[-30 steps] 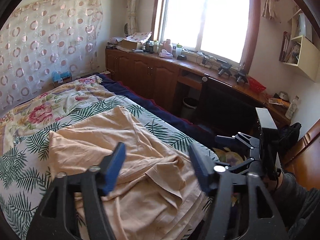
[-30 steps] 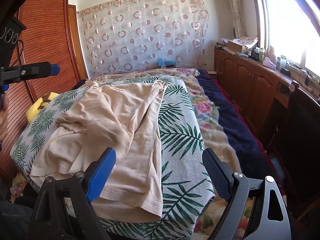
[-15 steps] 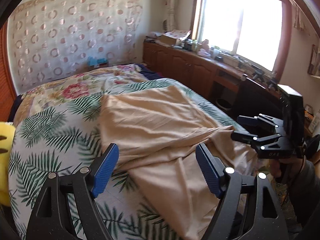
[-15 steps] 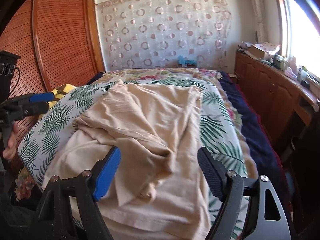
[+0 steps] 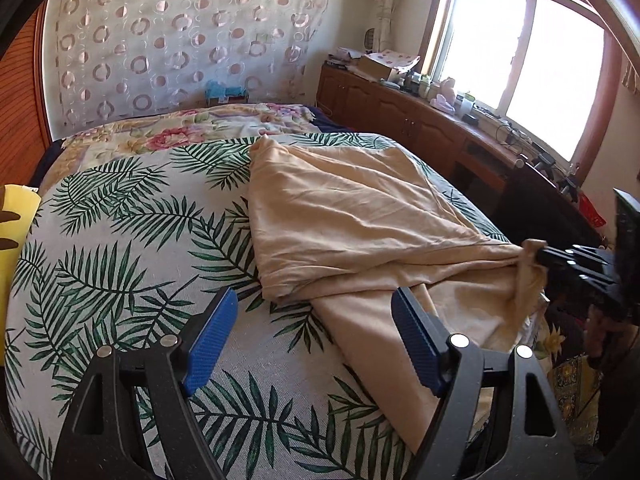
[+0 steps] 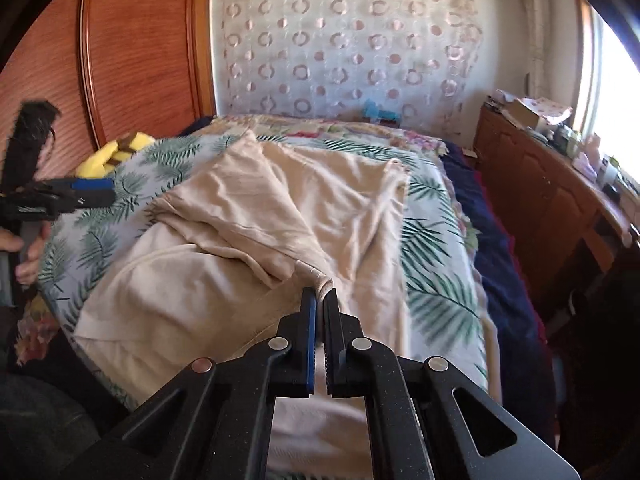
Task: Fold small clothes
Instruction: 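Grasp the shirt edge with the right gripper while the left gripper lifts the shirt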
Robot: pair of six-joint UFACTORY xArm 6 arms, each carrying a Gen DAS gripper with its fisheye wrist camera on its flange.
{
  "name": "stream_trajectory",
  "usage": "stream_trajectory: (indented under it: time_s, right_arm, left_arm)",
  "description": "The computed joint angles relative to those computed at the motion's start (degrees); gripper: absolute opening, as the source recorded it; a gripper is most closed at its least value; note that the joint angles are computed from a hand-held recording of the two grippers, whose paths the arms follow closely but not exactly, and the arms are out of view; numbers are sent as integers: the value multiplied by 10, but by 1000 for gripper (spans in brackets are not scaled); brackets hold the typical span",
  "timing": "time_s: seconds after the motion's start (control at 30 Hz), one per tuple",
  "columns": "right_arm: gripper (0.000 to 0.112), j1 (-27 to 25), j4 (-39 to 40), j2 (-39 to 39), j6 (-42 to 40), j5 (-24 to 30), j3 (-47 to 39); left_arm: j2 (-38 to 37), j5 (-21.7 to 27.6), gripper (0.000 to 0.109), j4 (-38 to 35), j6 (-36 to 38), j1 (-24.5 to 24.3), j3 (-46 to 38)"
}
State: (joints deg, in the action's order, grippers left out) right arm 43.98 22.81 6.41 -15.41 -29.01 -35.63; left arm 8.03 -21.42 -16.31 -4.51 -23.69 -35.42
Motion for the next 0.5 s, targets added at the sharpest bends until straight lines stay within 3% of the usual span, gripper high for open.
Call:
stream_trajectory:
  time_s: [0.1, 0.23, 0.33, 0.43, 0.5]
  right_arm:
    - [3, -25, -57, -39, 56, -13, 55]
    - [3, -36, -90, -33, 84, -23, 72]
    - [3, -24, -59, -14, 68, -23, 56]
    - [3, -16, -48, -6, 66, -27, 51]
    - [3, -16, -46, 1, 66, -30, 47]
  left_arm:
    - [20, 4, 80, -3, 9, 1, -13]
    - [52, 32, 80, -18, 33, 5, -47]
    - [71, 52, 75, -17, 39, 13, -69]
    - [89, 64, 62, 79, -28, 42, -88]
    - [103, 89, 45, 140, -80, 61, -109]
